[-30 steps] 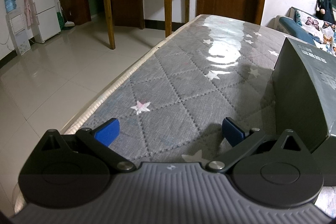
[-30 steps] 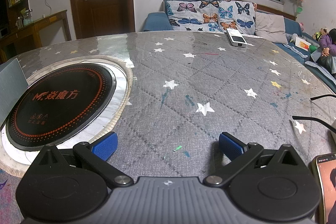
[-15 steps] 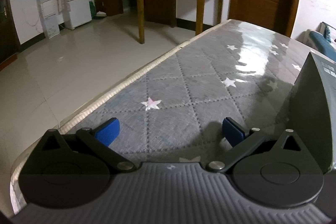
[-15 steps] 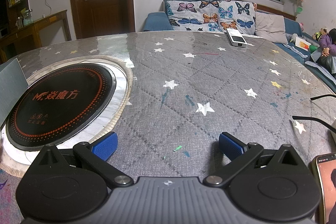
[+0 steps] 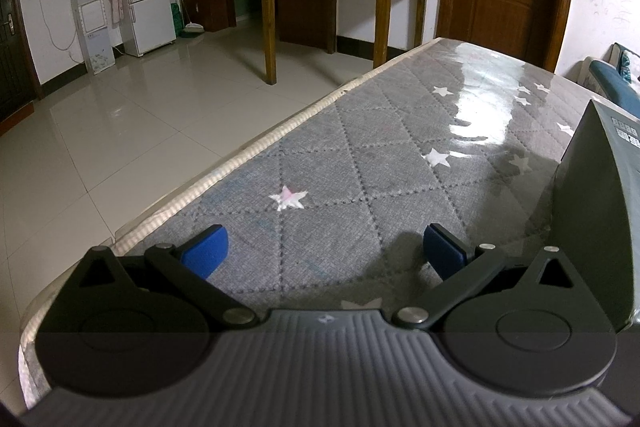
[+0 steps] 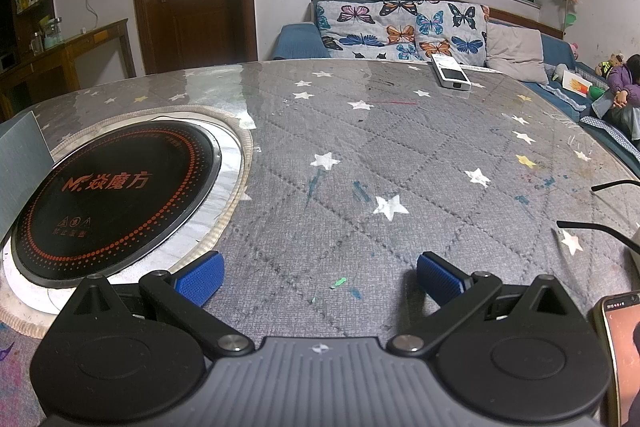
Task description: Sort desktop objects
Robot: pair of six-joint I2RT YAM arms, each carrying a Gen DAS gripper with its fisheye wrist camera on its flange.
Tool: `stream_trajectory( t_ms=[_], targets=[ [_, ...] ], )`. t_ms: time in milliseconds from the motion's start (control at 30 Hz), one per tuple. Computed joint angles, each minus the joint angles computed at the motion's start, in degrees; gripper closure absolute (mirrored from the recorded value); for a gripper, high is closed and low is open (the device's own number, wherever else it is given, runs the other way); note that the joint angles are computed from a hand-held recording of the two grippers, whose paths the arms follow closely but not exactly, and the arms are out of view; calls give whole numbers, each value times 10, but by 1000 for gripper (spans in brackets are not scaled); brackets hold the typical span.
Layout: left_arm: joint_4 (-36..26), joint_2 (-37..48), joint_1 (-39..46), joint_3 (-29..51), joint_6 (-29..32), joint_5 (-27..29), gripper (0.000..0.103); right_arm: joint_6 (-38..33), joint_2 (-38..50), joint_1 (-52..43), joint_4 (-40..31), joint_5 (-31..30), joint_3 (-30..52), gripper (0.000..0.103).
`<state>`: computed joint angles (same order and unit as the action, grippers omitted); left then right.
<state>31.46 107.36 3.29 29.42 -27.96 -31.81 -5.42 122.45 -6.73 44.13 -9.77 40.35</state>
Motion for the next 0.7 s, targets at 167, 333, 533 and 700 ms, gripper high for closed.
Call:
stream_trajectory(
  t_ms=[167, 333, 533, 700],
  targets=[
    [-6, 1, -1, 3, -10, -8, 0, 0, 0, 0, 0, 0, 0, 0],
    [-12, -2, -3, 3, -14, -13, 0, 0, 0, 0, 0, 0, 0, 0],
    [-35, -12, -10, 10, -20, -18, 0, 0, -1, 0, -1, 0, 0, 0],
    [-37, -13, -11, 10, -21, -18, 0, 0, 0, 0, 0, 0, 0, 0]
  ],
)
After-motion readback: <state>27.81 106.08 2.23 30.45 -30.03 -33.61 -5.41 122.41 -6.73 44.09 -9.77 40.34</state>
